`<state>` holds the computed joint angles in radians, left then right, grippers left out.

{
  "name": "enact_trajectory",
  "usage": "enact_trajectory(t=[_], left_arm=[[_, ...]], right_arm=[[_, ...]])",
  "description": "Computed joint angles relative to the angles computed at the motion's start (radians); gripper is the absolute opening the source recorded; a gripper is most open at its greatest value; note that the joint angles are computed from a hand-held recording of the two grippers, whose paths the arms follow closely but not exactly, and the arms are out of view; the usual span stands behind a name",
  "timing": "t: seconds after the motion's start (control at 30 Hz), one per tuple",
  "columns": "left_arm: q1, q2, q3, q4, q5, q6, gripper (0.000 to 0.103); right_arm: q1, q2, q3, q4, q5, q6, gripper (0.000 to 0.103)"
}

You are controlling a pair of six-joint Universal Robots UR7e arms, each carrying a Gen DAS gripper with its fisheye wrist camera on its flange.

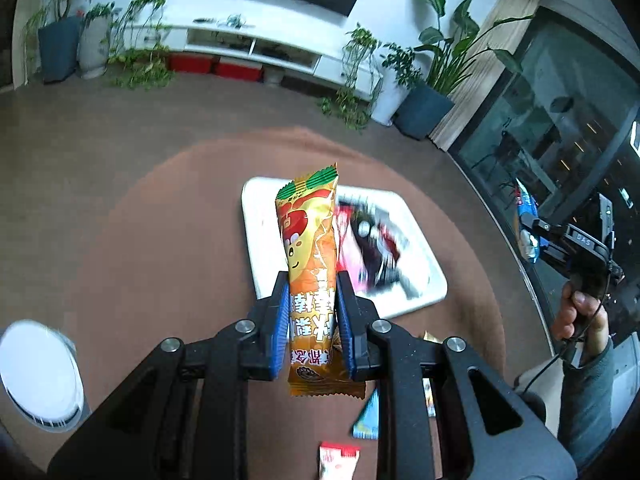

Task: Organize snacks
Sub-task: 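Carry both packets into the white tray and open both grippers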

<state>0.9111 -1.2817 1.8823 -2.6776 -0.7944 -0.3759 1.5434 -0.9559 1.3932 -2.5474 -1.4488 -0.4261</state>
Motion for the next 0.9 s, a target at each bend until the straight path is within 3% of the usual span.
enact_trajectory(t=[0.2,0.3,0.5,0.77,0.9], left_arm=[[0.046,0.096,-0.138,0.004,-0.022,0.098,0.020],[0.083,0.161,-0.204,0.021,-0.065,0.127,0.020],[0.151,0.287,-0.314,0.041,-0.083,0.134,0.020],[0.206,0.363,-0.385,0.061,-0.102,0.143,0.020],[0.220,0.394,-0.406,0.068,-0.101,0.143,0.020]], right_arm=[[0.049,0.078,-0.092,0.022,-0.028,-0.022,0.029],[0.075,0.159,-0.167,0.085,-0.072,-0.015,0.029],[0.097,0.265,-0.224,0.145,-0.179,-0.024,0.029],[0.112,0.344,-0.268,0.131,-0.330,-0.036,0.029],[0.118,0.366,-0.287,0.143,-0.368,-0.037,0.029]])
